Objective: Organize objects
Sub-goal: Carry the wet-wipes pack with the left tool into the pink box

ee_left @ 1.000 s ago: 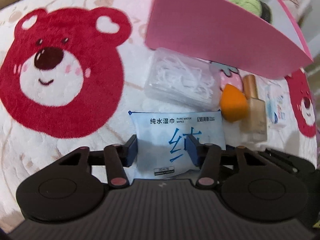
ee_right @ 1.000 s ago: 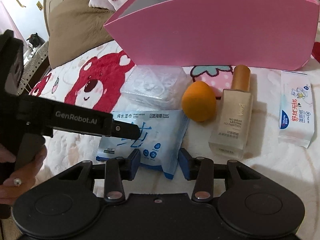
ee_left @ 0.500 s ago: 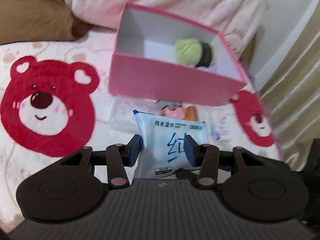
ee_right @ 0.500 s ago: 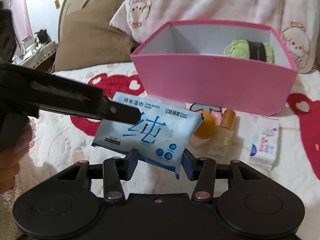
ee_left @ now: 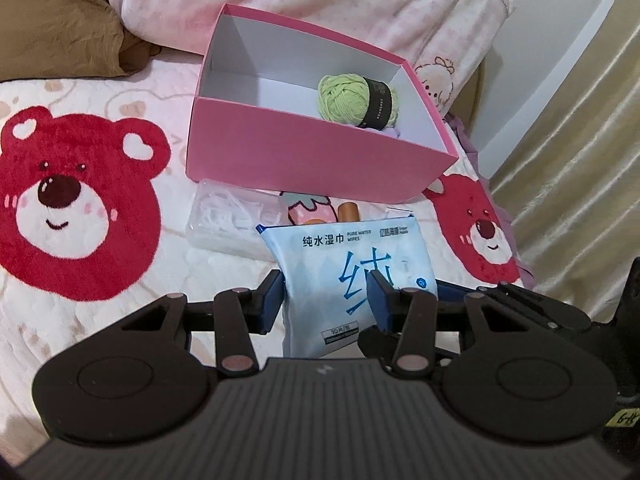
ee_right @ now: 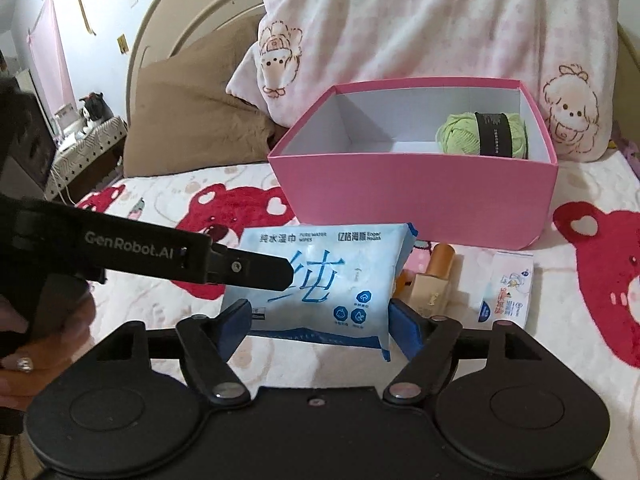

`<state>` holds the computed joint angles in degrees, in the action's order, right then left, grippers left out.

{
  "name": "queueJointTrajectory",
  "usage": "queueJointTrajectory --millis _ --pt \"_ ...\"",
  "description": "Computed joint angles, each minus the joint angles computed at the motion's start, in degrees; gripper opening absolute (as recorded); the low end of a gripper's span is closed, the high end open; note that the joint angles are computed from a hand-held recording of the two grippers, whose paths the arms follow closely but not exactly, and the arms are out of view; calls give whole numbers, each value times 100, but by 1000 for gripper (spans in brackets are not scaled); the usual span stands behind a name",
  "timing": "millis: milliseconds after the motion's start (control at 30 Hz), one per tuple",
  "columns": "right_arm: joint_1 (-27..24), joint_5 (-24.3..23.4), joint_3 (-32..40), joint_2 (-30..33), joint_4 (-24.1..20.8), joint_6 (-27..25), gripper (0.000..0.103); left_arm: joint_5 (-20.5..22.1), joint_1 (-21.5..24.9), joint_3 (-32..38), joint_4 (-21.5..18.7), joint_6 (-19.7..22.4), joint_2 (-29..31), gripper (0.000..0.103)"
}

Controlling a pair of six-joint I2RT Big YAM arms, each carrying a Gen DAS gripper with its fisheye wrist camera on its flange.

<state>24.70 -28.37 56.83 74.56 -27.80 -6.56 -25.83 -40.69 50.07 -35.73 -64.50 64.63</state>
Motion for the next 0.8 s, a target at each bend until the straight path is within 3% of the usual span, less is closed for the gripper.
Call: queueJointTrajectory --millis 100,200,333,533,800 --pt "-11 -4 -16 -32 16 -19 80 -33 -40 -6 31 77 -40 44" --pt "-12 54 -27 -132 -25 -235 67 -224 -111 38 -69 104 -54 44" --pt "-17 157 124 -189 -94 -303 59 -307 -109 94 -67 189 -143 44" --pt "-14 254 642 -55 -309 -673 48 -384 101 670 -661 653 -112 44" --pt "-32 29 2081 798 -714 -879 47 -280 945 1847 -1513 1552 283 44"
